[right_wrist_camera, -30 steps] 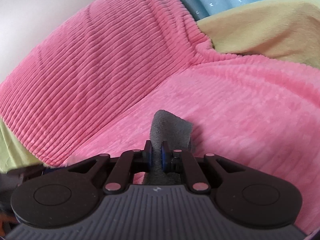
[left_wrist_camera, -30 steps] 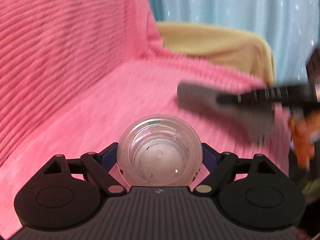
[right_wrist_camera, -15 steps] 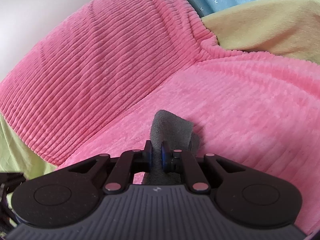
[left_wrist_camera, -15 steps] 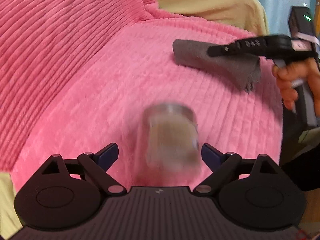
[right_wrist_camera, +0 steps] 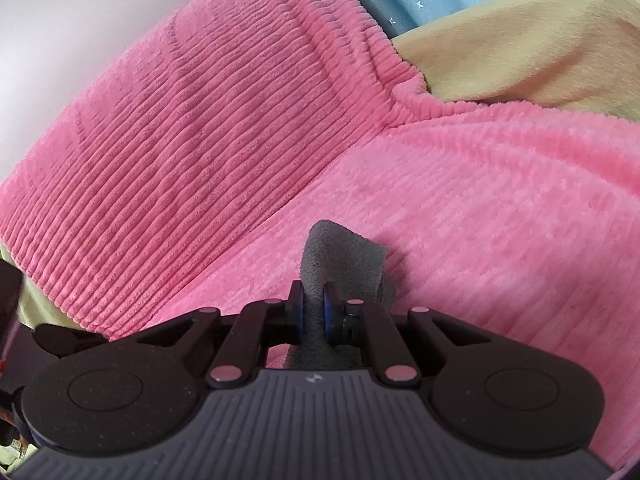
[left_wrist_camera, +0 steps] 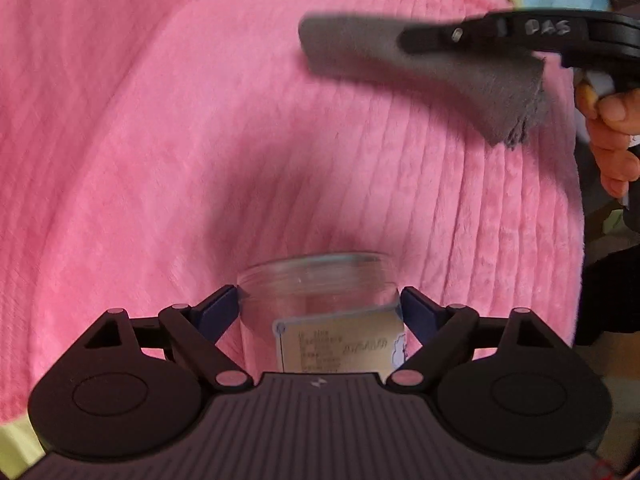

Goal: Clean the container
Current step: 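Rotate the jar lid-up with the left gripper while the right gripper lifts the cloth, then wipe the white jar lid with the cloth in the right gripper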

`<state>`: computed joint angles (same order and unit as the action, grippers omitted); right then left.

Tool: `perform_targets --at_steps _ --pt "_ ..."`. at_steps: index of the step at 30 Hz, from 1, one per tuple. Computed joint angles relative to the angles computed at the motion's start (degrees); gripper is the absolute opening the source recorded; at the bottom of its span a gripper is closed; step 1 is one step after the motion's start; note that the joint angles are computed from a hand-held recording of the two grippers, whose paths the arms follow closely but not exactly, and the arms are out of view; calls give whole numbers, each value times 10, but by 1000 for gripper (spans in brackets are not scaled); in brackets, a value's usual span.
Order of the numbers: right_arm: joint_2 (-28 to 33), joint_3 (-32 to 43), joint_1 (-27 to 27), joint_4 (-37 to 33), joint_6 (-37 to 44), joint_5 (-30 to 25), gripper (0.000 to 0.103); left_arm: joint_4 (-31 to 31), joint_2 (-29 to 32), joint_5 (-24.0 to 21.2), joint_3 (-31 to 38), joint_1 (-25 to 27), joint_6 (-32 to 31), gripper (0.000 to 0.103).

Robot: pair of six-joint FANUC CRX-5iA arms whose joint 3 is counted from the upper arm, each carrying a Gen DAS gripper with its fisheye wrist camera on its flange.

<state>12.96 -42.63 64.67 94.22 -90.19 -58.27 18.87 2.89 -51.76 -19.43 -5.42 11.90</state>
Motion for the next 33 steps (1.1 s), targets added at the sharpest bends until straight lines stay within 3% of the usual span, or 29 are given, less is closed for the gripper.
perform_targets --at_steps 1,4,9,13,19,21,24,28,30,33 --pt "0 0 1 0 -1 -3 7 48 -19 23 -32 9 -42 88" --pt "0 -1 5 -4 -2 -9 7 196 -48 28 -98 40 -152 86" --pt "0 -1 9 -13 7 -9 7 319 -56 64 -167 40 -223 86" --pt "-2 -3 13 -20 10 -15 7 387 -57 86 -198 27 -267 86" --pt "0 -1 12 -12 14 -15 7 400 -60 100 -207 16 -262 86" --pt "1 -1 11 -3 14 -18 7 430 -60 108 -220 12 -272 86" --pt "3 -3 7 26 14 -27 7 508 -60 141 -249 -12 -315 87" --pt "8 -3 2 76 15 -42 7 711 -80 217 -317 -88 -465 81" --pt "2 -11 -17 141 7 -31 7 800 -93 239 -339 -121 -536 81" --pt "-9 -15 -53 248 3 9 7 873 -118 262 -364 -145 -604 81"
